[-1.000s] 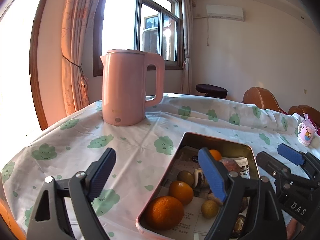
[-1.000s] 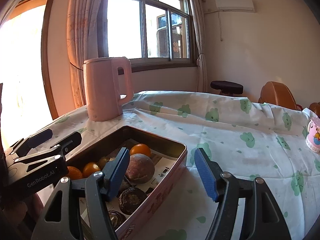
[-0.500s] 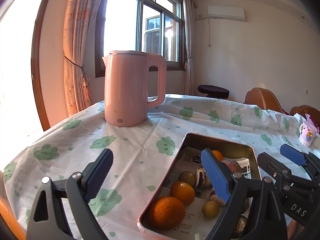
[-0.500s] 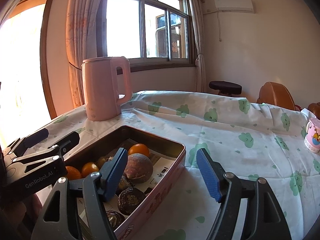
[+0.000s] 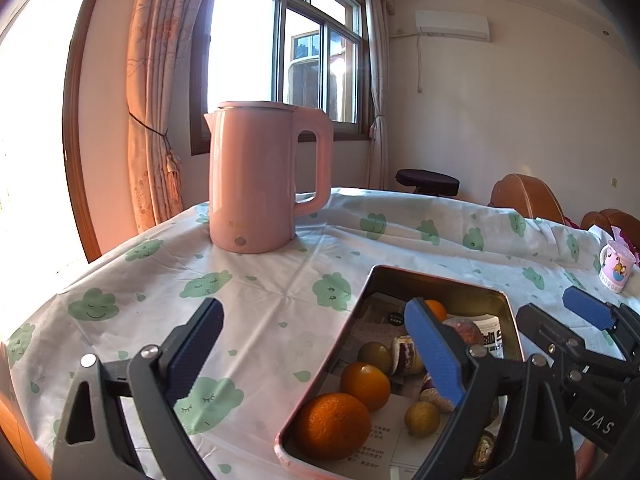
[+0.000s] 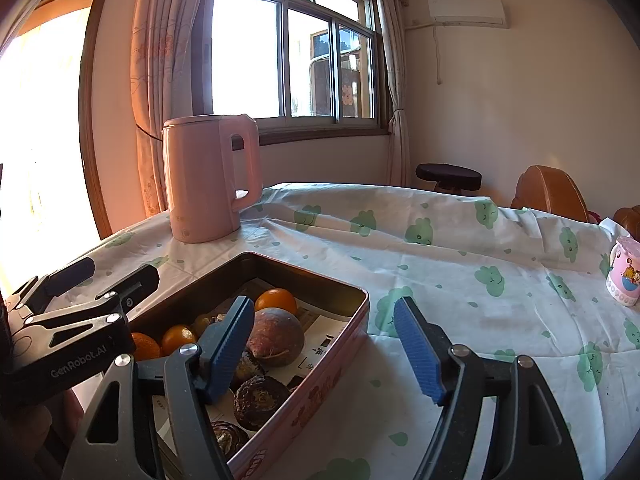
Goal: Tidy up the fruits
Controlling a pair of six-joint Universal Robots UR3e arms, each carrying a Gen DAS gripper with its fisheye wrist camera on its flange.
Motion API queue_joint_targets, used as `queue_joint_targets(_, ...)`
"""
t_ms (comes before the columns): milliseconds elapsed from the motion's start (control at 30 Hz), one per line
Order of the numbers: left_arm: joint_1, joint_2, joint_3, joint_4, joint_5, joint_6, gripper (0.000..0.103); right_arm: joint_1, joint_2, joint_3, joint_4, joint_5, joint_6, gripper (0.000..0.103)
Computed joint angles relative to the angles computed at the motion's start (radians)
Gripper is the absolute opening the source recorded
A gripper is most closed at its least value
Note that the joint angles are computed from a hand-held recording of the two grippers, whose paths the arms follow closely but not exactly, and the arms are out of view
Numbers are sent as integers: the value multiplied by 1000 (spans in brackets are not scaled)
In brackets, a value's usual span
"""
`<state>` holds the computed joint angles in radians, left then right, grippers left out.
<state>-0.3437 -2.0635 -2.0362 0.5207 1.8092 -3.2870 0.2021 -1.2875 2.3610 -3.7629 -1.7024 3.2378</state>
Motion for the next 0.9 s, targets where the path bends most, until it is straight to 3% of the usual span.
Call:
queue_joint_targets(433, 2, -1, -5, 13, 5, 0, 103, 7, -7, 6, -6, -18, -3, 75)
queue_joint_targets(900, -18, -6, 8, 10, 52, 5, 103, 15, -7, 7, -15, -36, 3, 76)
